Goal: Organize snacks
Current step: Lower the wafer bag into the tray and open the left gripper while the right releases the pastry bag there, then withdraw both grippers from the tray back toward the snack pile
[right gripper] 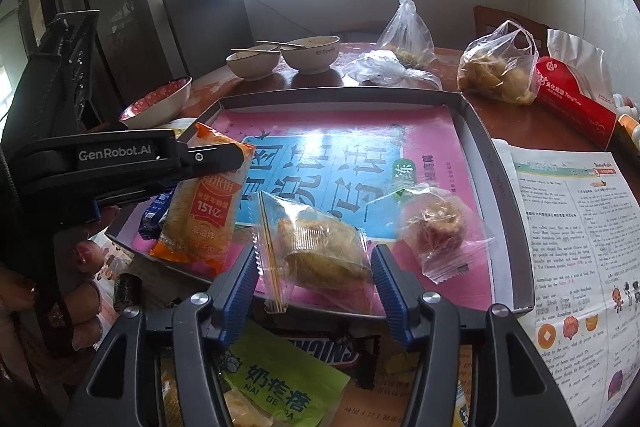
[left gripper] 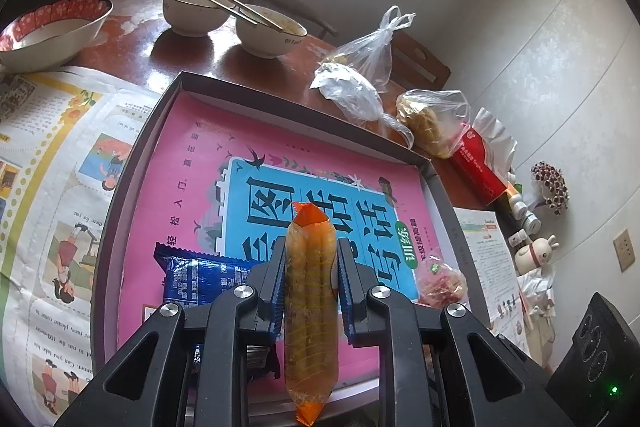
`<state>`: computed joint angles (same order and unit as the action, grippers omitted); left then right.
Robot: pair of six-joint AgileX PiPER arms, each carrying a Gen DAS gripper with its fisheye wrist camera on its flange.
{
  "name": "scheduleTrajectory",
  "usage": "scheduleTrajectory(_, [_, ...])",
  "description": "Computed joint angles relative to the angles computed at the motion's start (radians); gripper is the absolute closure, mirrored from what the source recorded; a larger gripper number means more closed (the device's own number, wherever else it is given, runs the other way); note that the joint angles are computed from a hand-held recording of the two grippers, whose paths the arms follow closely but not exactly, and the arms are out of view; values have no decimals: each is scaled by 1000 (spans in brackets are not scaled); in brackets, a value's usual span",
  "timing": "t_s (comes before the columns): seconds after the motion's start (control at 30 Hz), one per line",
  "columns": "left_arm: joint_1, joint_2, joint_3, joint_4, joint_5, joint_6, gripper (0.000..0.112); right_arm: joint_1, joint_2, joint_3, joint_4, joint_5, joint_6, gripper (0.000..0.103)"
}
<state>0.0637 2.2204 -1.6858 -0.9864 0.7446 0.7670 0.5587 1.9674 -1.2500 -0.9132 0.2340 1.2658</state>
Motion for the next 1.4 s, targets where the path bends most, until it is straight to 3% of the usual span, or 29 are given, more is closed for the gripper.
scheduleTrajectory(0.67, [6, -36, 42, -10, -3, 15, 88, 19, -47, 51, -149, -5, 152, 41])
scheduleTrajectory(1.07, [9, -69, 76, -11, 1, 26, 70, 26, -66, 72, -205, 2, 215, 39])
scheduleTrajectory(1.23, [11, -85, 96, -14, -11, 38, 68, 20, -79, 86, -228, -16, 243, 37])
scheduleTrajectory(1.4, [21, -99, 116, -28, -5, 64, 55, 17, -94, 102, -260, -18, 277, 35])
